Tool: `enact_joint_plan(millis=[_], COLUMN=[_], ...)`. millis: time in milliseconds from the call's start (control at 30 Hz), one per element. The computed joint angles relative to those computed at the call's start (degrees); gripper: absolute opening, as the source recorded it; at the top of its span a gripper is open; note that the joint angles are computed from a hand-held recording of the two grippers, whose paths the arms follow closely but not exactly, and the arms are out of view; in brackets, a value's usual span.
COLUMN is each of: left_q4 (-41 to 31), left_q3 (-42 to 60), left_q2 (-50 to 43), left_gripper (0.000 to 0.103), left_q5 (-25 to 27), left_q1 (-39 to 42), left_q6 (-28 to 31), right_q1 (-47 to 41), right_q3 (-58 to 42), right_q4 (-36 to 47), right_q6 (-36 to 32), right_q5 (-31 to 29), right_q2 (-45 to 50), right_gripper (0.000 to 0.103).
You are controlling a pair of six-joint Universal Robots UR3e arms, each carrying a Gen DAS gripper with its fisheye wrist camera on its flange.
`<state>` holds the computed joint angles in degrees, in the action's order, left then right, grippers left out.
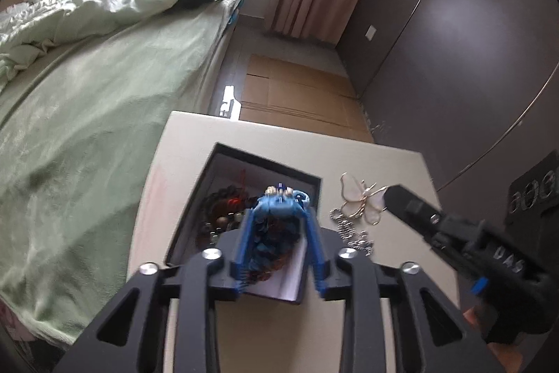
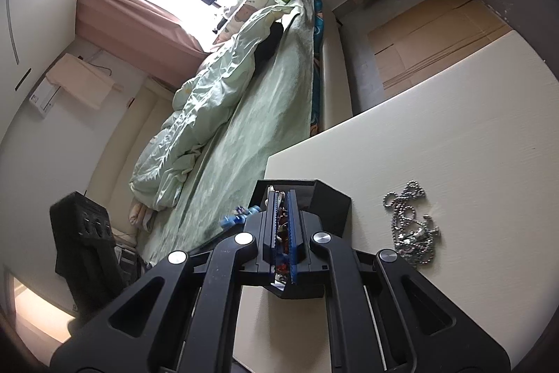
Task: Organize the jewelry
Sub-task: 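Lower the blue strand into the black box and open the left tool, then move both open tools back toward the silver chains and small ring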
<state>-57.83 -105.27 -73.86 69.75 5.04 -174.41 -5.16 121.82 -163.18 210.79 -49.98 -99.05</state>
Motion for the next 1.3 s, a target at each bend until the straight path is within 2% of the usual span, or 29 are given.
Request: enact_joint_plan(millis=[33, 67, 100, 500, 600, 633, 667, 733, 900, 1100, 1300], left_q4=[1.42, 2.28, 2.65, -6.11, -7.99, -8.13, -8.66, -9.09, -9.46, -8.49, -5.73], left_q3=[-0.76, -1.83, -3.23, -4.94, -4.89, -4.88, -4.78, -4.77, -4.64, -3.90, -3.38], left_q2=[0.75, 1.77, 3.69, 10.92, 12.13, 12.24, 12.55, 13.06, 13.50, 12.83, 11.74], left_gripper=[0.053, 0.069, 0.072, 0.072, 0.072, 0.072, 0.072, 0.072, 0.075, 0.082, 0.084], left_q5=[2.52, 2.44, 0.63, -5.70, -6.47, -6.50, -6.72, -6.75, -6.44, -5.14, -3.43], left_q1=[-0.61, 0.10, 2.10, 15.52, 17.18, 17.23, 17.60, 17.69, 17.22, 14.41, 10.14], left_q6=[-0.20, -0.01, 0.52, 6.41, 7.60, 7.55, 7.83, 7.88, 7.98, 7.06, 3.74], right_q1=[0.27, 0.64, 1.04, 7.59, 8.35, 8.77, 8.97, 8.93, 6.61, 1.02, -4.49], right_q3=[-0.16, -0.38, -0.72, -6.16, -7.67, -8.83, -9.67, -9.09, -6.59, -2.31, 0.54], right_q4=[-0.16, -0.26, -0.36, -2.84, -3.27, -1.36, 0.43, 1.38, 1.83, 5.88, 13.87], right_q6=[0.06, 0.11, 0.15, 2.70, 3.69, 3.98, 4.10, 5.18, 3.00, -1.11, -8.11], right_q5=[-0.04, -0.11, -0.27, -3.73, -2.76, -2.98, -3.43, -5.37, -5.76, -3.41, -0.14], right_q2=[0.34, 0.67, 1.09, 8.49, 10.98, 11.99, 12.54, 11.80, 7.10, -0.23, -6.20], right_gripper=[0.007, 0.007, 0.007, 0.007, 0.007, 0.010, 0.027, 0.050, 0.052, 0.062, 0.063])
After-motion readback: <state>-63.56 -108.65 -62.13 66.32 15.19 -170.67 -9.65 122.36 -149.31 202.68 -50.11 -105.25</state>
